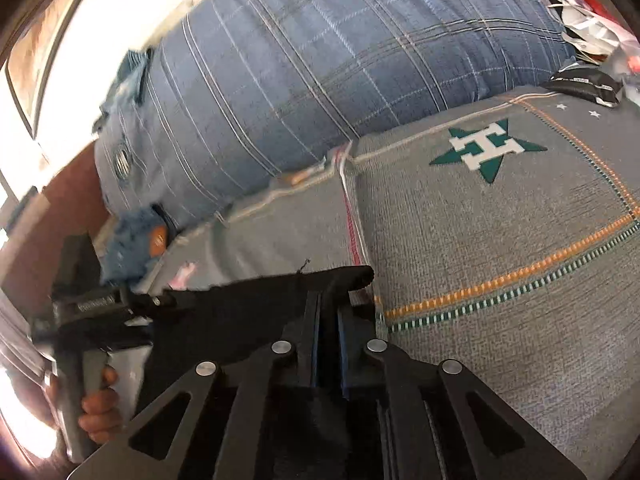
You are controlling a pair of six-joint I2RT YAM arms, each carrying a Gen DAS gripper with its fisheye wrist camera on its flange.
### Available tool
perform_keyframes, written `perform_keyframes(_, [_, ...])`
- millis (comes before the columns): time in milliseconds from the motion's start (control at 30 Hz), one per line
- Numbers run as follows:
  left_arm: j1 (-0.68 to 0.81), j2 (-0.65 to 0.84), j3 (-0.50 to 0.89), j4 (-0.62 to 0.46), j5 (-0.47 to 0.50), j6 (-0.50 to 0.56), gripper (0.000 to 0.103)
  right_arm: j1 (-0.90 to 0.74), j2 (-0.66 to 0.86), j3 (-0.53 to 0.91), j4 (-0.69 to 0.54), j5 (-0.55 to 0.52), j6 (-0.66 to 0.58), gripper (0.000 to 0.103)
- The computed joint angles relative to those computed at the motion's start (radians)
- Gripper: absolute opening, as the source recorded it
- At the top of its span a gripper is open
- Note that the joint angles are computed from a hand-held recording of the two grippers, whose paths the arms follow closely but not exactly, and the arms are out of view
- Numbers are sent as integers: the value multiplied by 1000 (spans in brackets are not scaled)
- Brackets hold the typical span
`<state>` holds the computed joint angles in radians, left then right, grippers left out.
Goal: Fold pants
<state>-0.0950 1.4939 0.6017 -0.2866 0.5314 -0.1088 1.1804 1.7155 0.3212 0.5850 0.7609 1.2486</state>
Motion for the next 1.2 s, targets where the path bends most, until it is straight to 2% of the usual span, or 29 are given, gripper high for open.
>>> perform_keyframes(67, [14, -67, -29, -7, -9, 6, 63, 33, -14, -3, -25, 45, 16, 14])
perform_keyframes(167, [-18, -190, -79, 0, -105, 14, 63, 77, -44, -56, 54, 66, 32, 16])
perform_keyframes(300, [-72, -278, -135, 51, -228, 2, 64, 163, -112, -66, -62, 140, 117, 22])
perform_keyframes(433, [-62, -303, -152, 50, -244, 5, 66, 208, -145, -74, -159, 179, 211, 23])
perform_keyframes(567, [-70, -350, -174, 40, -282, 3, 69, 250, -154, -79, -220, 199, 310, 38])
perform_keyframes(767, [-81, -404, -200, 7, -318, 18, 74, 293, -136, 2, -417, 188, 401, 49])
perform_keyframes(800, [-73, -406, -198, -9, -313, 27, 74, 301, -125, 27, -473, 186, 433, 49])
perform_keyframes(867, [-31, -406, -196, -50, -270, 60, 74, 319, -111, 36, -501, 181, 485, 50])
perform_keyframes(933, [4, -393, -201, -70, -237, 80, 76, 354, -80, 16, -465, 188, 566, 55])
perform_keyframes(1033, [52, -306, -197, -76, -175, 102, 76, 364, -34, -40, -291, 171, 585, 57])
perform_keyframes(1100, [91, -255, -185, -85, -105, 101, 76, 361, -20, -48, -233, 179, 531, 56])
perform_keyframes(1133, [105, -231, -168, -110, -73, 114, 76, 358, -24, -25, -271, 177, 497, 45])
perform_keyframes(1167, [124, -189, -136, -163, -20, 148, 76, 360, -28, -7, -292, 181, 458, 16])
perform_keyframes(1200, [141, -166, -118, -201, 29, 175, 76, 377, -46, 48, -416, 212, 443, 9])
